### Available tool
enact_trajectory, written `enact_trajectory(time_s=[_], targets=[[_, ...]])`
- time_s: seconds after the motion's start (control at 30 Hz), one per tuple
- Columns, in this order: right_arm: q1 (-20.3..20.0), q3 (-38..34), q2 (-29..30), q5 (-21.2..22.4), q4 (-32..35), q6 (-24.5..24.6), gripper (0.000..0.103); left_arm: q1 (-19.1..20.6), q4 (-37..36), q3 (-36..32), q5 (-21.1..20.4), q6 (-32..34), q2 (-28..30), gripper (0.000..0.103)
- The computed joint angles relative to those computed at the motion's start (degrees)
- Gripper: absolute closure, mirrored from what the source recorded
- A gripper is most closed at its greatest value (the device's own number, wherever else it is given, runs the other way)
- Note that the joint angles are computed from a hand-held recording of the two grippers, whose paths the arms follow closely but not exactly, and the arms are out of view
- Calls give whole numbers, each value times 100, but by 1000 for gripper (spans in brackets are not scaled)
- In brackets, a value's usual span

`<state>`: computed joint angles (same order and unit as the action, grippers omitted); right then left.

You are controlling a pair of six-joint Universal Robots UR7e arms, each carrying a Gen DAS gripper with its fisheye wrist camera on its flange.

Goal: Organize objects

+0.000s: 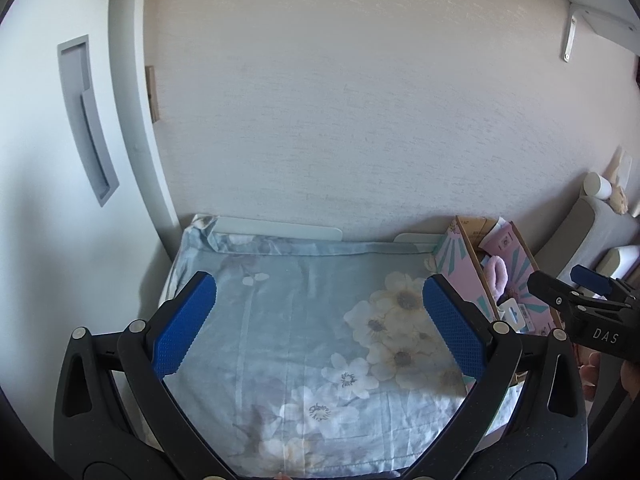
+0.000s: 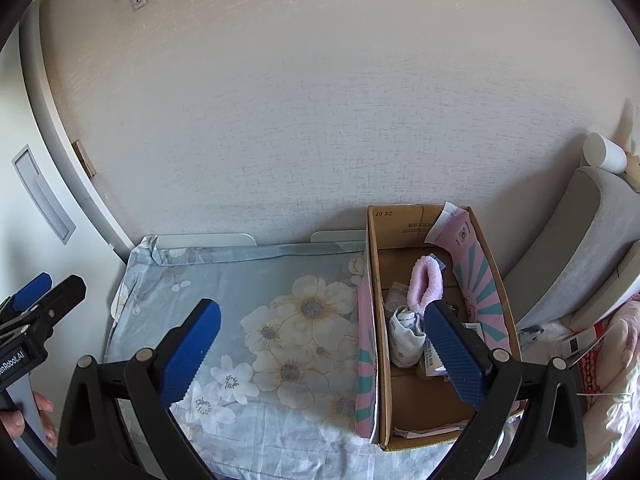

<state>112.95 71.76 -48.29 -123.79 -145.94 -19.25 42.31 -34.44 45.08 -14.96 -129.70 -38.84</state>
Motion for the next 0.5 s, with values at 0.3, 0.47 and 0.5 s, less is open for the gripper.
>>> enact_trajectory(time_s=[0.3,0.47,0.5], targets=[[25,-46,54,-86,52,51,2,22,-425,219,-6,344,-114,0],[34,-40,62,-97,28,54,2,25,-532,303,-9,404,-154,0],[33,-39,65,-102,15,55,2,24,-536,308,-9,408,-157,0]])
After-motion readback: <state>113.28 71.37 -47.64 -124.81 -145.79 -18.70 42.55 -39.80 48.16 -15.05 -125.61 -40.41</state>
